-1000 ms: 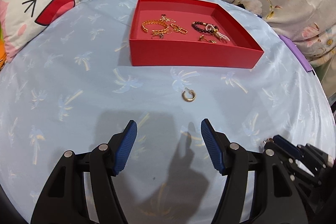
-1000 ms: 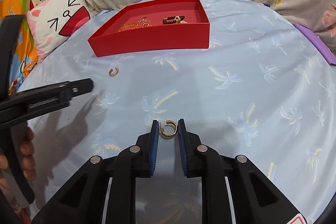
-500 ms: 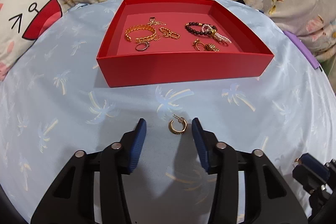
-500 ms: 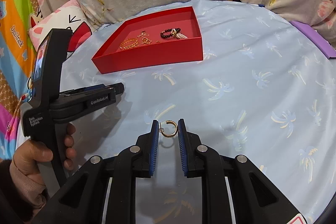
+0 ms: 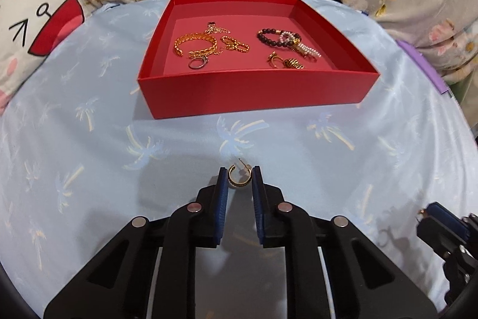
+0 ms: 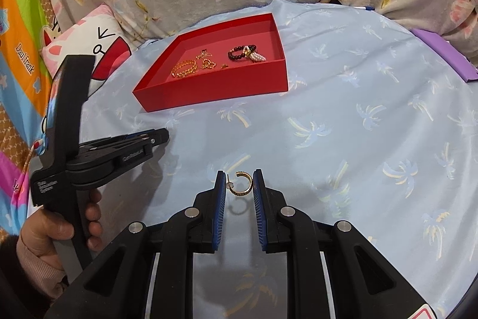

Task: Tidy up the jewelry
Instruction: 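Carry the hoop earring into the red box and open the right tool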

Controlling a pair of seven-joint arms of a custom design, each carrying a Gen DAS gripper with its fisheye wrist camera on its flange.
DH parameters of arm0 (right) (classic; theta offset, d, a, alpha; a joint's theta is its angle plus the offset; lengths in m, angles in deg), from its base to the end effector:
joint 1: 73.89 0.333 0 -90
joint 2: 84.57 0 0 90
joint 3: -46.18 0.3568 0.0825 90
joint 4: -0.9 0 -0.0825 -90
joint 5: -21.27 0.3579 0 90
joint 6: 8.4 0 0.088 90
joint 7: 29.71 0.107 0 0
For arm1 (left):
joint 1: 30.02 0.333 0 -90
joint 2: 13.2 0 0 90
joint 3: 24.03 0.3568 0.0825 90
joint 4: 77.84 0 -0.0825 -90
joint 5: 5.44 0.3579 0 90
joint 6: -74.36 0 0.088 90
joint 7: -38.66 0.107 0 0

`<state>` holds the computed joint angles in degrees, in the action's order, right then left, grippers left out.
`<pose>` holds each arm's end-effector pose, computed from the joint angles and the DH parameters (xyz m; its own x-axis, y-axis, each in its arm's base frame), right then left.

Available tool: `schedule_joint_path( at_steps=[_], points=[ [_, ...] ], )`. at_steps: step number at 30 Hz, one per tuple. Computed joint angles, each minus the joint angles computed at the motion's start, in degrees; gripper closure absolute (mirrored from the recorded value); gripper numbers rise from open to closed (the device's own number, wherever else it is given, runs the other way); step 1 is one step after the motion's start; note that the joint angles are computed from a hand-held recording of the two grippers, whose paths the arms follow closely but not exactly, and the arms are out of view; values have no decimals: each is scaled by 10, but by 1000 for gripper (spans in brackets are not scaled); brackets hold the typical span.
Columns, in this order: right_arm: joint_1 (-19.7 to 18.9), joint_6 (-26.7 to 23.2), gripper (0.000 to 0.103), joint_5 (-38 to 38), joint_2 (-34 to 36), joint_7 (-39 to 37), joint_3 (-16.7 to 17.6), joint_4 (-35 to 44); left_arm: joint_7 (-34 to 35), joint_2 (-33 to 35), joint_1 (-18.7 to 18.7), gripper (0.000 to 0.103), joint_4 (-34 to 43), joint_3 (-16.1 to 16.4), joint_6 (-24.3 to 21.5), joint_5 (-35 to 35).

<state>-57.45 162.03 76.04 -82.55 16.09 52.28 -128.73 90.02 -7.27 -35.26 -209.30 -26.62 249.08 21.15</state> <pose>0.5145 0.1520 0.4603 0.3374 -0.9148 -0.2219 -0.7501 -0.1189 -0.6505 0.5409 -0.1089 0.4347 0.0562 -0.9932 0.1020 -0.7880 -0.1069 -0.6063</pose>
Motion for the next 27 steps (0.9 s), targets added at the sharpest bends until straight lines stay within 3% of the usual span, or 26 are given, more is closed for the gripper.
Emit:
schedule_joint_path(
  at_steps=[2,6,9,11,17,20,22,27],
  points=[
    [1,0,86,6,-9,-8,0,-1,59,-24,21,88,-24,-26,14,-70],
    [11,2,86,36,-29,-35,-4,1,158,-70,28,88,-50,-41,28,-186],
    [21,1,86,49,-39,-49,-9,15,253,-104,5,88,-53,-28,31,-298],
    [25,-6,86,48,-39,-52,-14,35,269,-120,6,88,-44,-28,32,-312],
    [16,-29,86,64,3,-63,-16,149,402,-113,-46,88,30,13,30,-432],
    [2,-30,86,32,46,-29,-6,215,346,-77,3,88,81,-22,33,-350],
    [-4,-36,86,-16,86,16,-3,268,346,-44,16,88,122,-30,25,-347],
    [-4,-70,86,-129,190,130,-8,386,282,46,26,88,225,-20,-17,-281]
  ],
)
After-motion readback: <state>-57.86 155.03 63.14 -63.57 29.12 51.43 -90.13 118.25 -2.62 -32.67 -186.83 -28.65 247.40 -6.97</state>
